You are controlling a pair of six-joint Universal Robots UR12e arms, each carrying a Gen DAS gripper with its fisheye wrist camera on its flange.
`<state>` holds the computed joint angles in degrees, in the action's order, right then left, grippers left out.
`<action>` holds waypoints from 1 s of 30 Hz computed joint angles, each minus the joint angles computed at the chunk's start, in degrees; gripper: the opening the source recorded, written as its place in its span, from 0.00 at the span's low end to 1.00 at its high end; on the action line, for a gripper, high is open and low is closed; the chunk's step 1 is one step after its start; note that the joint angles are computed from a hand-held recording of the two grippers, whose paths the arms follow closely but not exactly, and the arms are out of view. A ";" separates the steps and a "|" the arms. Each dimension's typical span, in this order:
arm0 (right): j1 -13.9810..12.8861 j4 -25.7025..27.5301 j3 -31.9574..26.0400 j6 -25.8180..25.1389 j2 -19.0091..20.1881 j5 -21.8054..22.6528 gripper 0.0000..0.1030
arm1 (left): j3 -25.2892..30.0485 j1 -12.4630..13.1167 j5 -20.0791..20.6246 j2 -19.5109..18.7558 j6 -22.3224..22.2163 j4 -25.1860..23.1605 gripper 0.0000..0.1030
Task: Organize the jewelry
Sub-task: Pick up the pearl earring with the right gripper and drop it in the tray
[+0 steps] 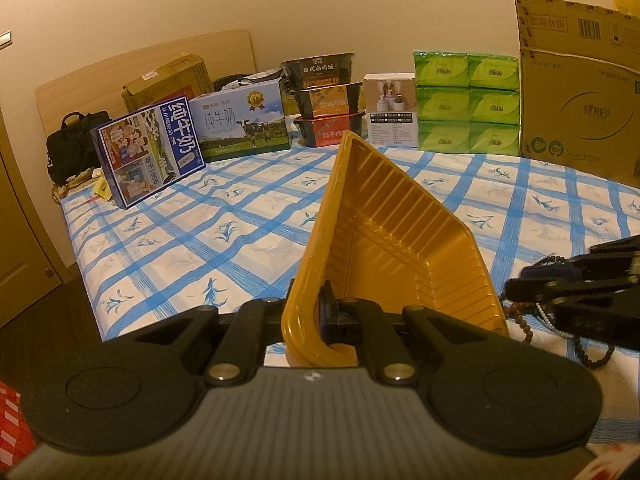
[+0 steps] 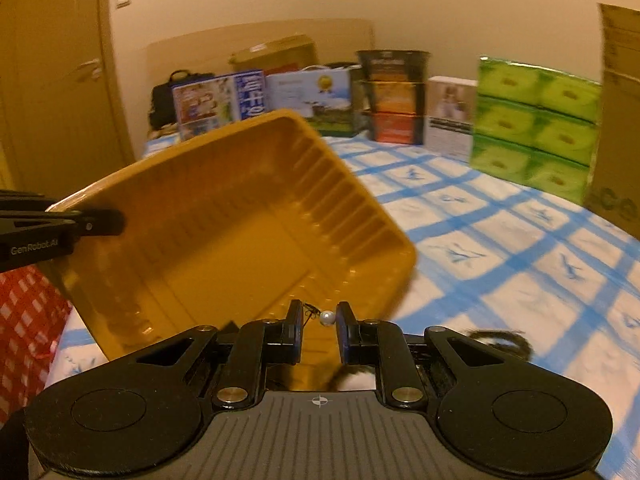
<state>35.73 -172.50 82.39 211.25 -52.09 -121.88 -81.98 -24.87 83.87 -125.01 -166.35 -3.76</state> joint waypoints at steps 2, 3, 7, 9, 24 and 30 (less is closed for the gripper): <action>-0.27 0.84 -1.05 -0.30 0.66 0.91 0.17 | 0.04 -0.03 0.07 -0.03 0.05 -0.01 0.07; -0.37 0.83 -1.22 -0.29 0.83 1.14 0.17 | 0.04 -0.03 0.07 -0.03 0.05 -0.01 0.07; -0.67 0.24 -1.75 -0.63 1.31 2.15 0.17 | 0.04 -0.03 0.08 -0.03 0.07 0.01 0.07; -0.72 -0.25 -2.10 -0.86 1.55 2.52 0.17 | 0.01 -0.02 0.07 0.00 0.05 -0.01 0.07; 0.37 -1.16 4.33 4.99 -2.02 -2.93 0.47 | 0.09 -0.01 0.10 -0.03 0.03 -0.07 0.07; 1.74 6.17 11.16 18.16 -6.43 -9.34 0.47 | 0.08 0.00 0.09 -0.03 0.14 -0.03 0.07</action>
<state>37.47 -166.33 93.55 229.40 -58.51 -131.22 -81.90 -24.87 83.97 -125.04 -166.21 -3.79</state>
